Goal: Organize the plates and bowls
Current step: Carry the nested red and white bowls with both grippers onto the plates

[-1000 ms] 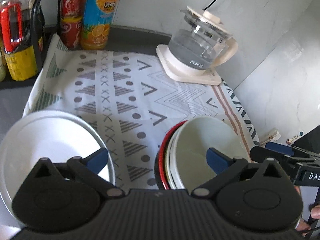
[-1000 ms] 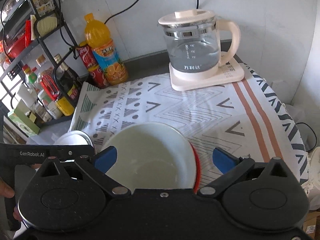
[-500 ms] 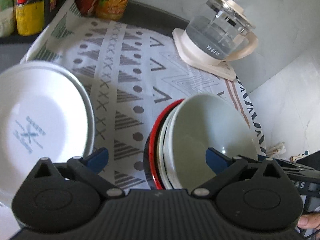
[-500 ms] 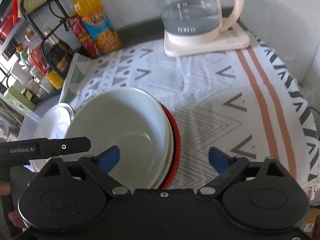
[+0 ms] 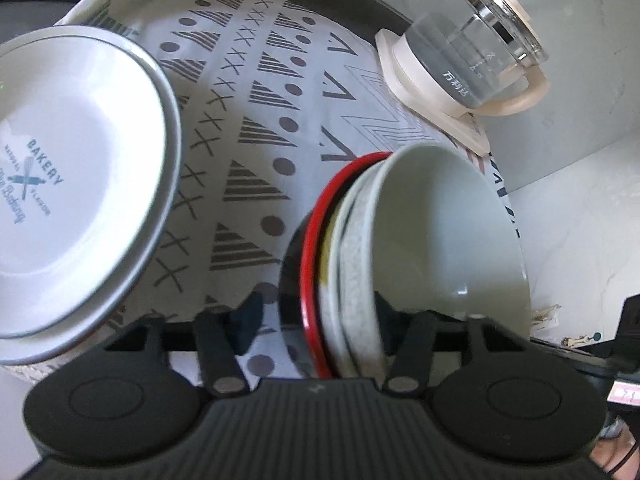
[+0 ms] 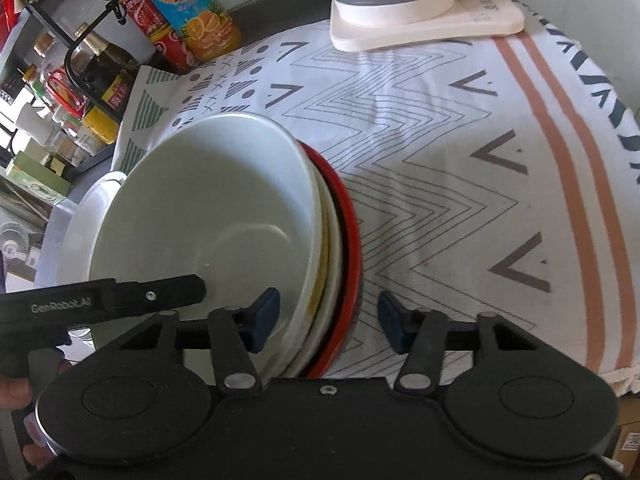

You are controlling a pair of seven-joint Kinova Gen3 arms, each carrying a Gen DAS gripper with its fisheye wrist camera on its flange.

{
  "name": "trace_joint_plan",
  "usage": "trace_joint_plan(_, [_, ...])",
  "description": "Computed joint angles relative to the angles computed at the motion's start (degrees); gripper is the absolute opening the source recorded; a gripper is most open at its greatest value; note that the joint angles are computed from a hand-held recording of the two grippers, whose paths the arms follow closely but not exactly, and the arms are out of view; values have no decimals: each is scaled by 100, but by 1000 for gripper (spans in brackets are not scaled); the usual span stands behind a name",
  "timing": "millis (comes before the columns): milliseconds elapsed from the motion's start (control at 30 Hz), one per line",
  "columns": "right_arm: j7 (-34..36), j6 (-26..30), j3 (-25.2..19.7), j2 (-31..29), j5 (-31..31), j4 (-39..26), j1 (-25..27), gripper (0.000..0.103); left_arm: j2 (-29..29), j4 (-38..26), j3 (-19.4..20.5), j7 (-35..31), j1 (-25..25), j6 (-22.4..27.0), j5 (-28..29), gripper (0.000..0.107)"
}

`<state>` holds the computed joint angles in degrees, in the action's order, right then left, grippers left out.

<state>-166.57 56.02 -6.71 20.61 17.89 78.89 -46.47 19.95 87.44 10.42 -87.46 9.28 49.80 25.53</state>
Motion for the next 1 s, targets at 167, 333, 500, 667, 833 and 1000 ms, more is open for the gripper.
trace_joint_plan(167, [-25,-12,25,59,-16,-54,-3,42,7,-82,-42,179,90,43,-140,43])
trace_joint_plan(333, [-170,118,68,74,93,-130,-89,39,53,-185,-31,184,142,139,-294,42])
trace_joint_plan(500, [-394,254,145,41,479,-216,-268,36,40,-192,38,-95,29,149,-162,42])
trace_joint_plan(667, [-534,470,168,56,780,-454,-372,36,41,-360,56,-392,-88,297,-9,42])
trace_joint_plan(833, [-508,723,193,212,1001,-866,-485,36,-16,-519,1,-564,-140,424,-10,42])
trace_joint_plan(1000, [-529,919,277,394,1151,-1250,-652,36,-58,-654,-40,-724,-285,602,59,42])
